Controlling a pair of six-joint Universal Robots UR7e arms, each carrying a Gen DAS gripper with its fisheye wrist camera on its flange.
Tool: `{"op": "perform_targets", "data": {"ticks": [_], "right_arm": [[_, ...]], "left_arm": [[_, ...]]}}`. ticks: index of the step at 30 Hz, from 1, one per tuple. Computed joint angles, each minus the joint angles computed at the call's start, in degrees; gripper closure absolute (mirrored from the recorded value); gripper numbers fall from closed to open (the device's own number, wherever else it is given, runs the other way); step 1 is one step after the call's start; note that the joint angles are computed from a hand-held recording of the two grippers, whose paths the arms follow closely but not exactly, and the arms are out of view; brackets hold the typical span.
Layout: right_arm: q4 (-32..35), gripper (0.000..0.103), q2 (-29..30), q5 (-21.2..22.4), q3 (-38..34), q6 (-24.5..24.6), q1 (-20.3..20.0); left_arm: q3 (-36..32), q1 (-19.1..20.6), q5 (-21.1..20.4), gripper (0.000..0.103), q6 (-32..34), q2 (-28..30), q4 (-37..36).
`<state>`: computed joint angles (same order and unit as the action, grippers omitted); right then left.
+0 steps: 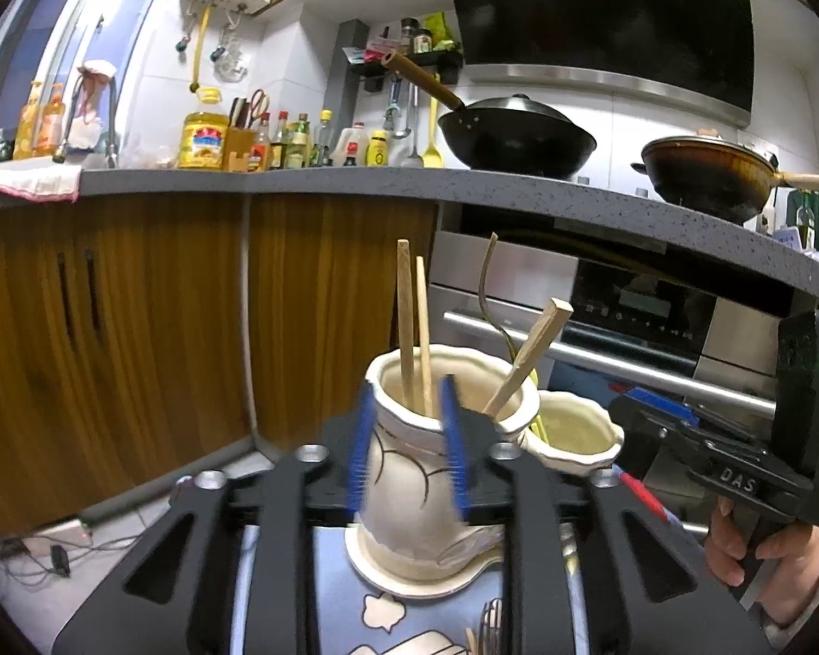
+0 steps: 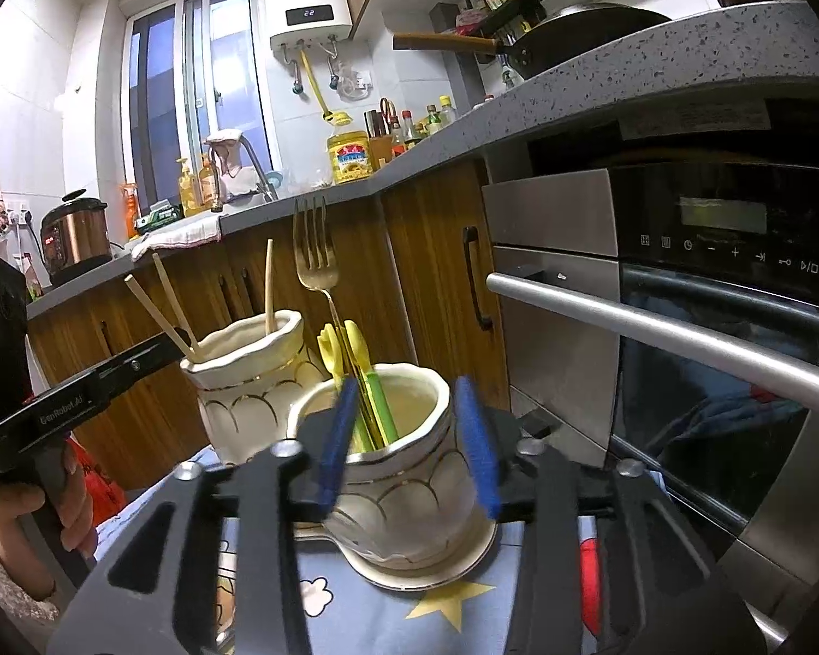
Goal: Organize utensils
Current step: 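Withdraw both open tools back toward the loose utensils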
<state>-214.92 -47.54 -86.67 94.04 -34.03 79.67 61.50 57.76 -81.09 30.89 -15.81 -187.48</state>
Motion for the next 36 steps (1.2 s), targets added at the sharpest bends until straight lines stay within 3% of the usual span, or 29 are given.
{"op": "perform_targets", "data": {"ticks": [6, 10, 12, 24, 36], "right_arm": [[-0.60, 0.031, -0.38, 1.14, 0.52, 0.43, -0.15], [-1.98, 0.008, -0.55, 2.18, 0.90, 1.61, -0.39], [-3.72, 0.004, -0.13, 1.49, 0.67, 2.29, -0.26], [-5.98, 0.004, 0.44, -2.14, 0.25, 3.12, 0.33], [-6.94, 0.004, -2.61, -5.85, 7.11, 6.45, 0.33]], "left_arm": [[1.34, 0.23, -0.52, 0.038, -1.33, -0.77, -3.01], [2.06, 0.03, 0.64, 0.014, -1.91, -1.06, -5.32], [2.87, -0.02, 1.43, 0.009, -1.67, -1.11, -7.98], [6.90, -0.34, 5.40, 0.005, 1.62, -2.43, -10.60], [13.13, -0.52, 8.63, 0.005, 1.80, -5.31, -7.94]]}}
